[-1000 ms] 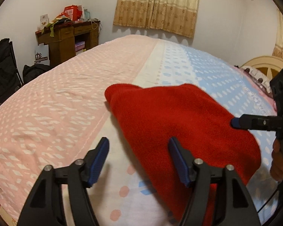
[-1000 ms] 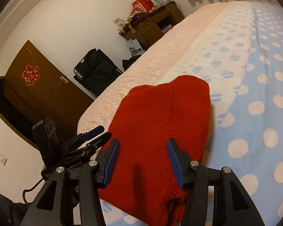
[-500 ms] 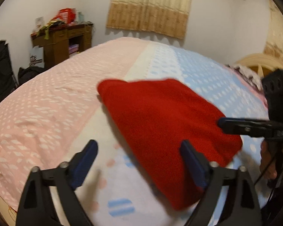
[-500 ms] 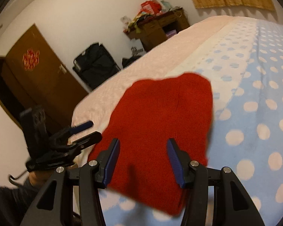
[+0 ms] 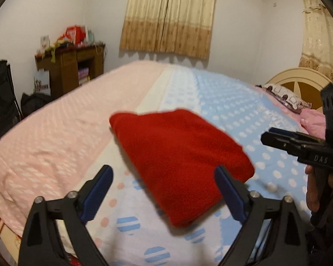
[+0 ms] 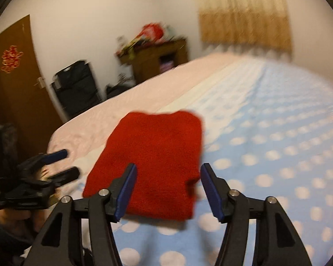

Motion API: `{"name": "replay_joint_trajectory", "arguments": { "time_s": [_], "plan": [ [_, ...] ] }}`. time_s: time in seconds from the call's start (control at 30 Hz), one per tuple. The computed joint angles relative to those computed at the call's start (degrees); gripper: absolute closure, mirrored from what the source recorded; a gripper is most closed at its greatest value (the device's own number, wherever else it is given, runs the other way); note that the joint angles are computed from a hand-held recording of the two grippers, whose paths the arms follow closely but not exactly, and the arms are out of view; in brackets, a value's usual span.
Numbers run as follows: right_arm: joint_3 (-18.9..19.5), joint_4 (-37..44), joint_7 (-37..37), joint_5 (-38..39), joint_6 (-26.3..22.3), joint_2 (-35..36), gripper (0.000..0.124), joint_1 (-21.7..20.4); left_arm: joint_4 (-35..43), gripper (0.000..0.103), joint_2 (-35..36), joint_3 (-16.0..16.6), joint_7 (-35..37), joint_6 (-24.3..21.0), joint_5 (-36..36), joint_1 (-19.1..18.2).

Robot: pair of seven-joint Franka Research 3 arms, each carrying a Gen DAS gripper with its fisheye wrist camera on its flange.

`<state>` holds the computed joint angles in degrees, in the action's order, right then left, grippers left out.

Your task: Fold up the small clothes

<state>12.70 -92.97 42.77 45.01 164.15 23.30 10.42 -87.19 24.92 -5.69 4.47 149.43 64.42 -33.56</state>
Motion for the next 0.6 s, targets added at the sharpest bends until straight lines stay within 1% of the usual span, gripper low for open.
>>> {"name": "replay_joint_trajectory", "arguments": {
  "time_s": [0.07, 0.17, 0.23, 0.3, 0.4, 0.53, 0.6],
  "plan": [
    [0.0, -3.4, -0.3, 0.8, 5.5, -2.2, 0.059, 0.5, -0.3, 0.002, -1.0, 0.8, -2.3, 0.0, 3.0, -1.0],
    [2.4, -6.7, -3.9, 3.9, 9.9, -5.0, 0.058, -1.1, -0.3, 0.002, -1.8, 0.4, -3.3, 0.1, 5.5, -1.1],
    [3.5, -8.2, -5.8, 6.2, 10.4, -6.8, 0.058, -2.0, -0.4, 0.002, -2.1, 0.1, -3.7, -0.1, 6.7, -1.1],
    [3.6, -8.6, -7.7, 8.5, 10.0, -7.8, 0.058, -2.4, 0.0, 0.002, -1.9, -0.3, -3.0, -0.2, 6.9, -0.9],
    [3.1, -9.2, -9.6, 11.0, 10.8, -8.7, 0.058, -1.7, 0.1, 0.002, -1.9, -0.5, -3.0, -0.3, 7.4, -0.8],
    [3.3, -9.5, -14.3, 16.4, 11.2, -9.7, 0.057, -1.6, 0.0, 0.002, -2.0, -0.7, -3.4, -0.4, 7.8, -0.8],
    [2.6, -9.7, -15.4, 17.6, 11.4, -10.2, 0.057, -0.8, 0.0, 0.002, -2.0, -0.7, -3.7, -0.3, 8.1, -0.8]
  ]
}}
